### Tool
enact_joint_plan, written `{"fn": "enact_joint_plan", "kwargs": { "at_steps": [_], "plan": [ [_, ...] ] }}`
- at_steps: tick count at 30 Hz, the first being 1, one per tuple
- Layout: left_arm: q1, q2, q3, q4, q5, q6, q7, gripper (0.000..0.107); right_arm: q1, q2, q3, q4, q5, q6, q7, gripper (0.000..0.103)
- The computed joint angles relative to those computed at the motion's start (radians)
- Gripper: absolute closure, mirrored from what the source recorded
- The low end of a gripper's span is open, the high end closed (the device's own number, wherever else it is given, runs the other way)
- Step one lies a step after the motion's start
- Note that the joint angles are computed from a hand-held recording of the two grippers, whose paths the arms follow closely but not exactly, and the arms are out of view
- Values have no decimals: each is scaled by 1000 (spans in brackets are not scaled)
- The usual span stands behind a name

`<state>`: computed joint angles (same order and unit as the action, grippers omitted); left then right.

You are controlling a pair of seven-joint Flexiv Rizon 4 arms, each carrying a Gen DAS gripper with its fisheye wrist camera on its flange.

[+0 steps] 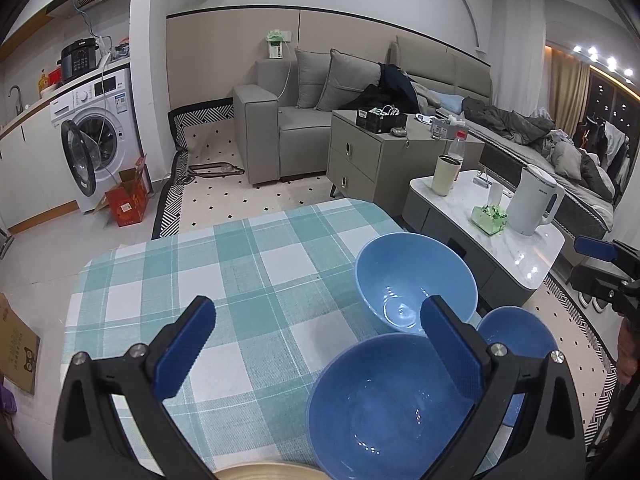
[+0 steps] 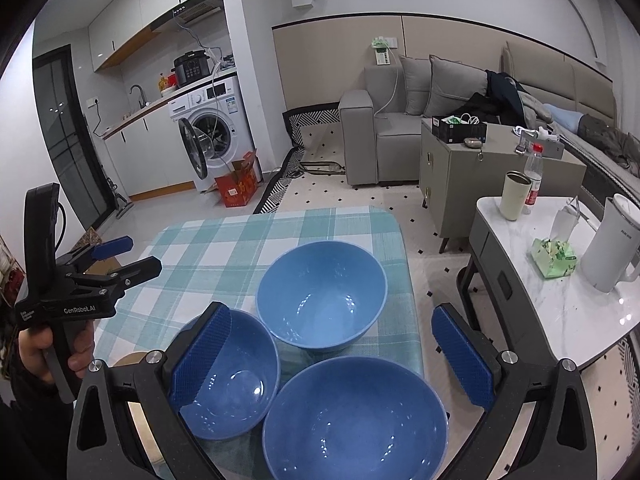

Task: Organize plates and bowls
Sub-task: 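Move both grippers toward the rim of a large blue bowl, then close both grippers on opposite sides of the blue bowl's rim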

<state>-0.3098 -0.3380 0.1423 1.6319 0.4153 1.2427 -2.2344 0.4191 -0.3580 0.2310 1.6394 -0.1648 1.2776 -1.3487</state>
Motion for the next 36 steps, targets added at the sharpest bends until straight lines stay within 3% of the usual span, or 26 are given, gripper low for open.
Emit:
{"fn": "enact_joint_plan", "kwargs": {
  "at_steps": [18, 28, 36],
  "plan": [
    [28, -103, -36, -77, -149, -31, 176, 4, -26, -130, 48, -166, 105, -128, -92, 1],
    [43, -158, -50, -112, -229, -31, 253, 4, 20, -195, -22, -228, 66, -201, -40, 1],
    [40, -203, -46, -158, -277, -75, 300, 4, 17, -250, -18, -304, 61, -303, -34, 1]
  ]
}}
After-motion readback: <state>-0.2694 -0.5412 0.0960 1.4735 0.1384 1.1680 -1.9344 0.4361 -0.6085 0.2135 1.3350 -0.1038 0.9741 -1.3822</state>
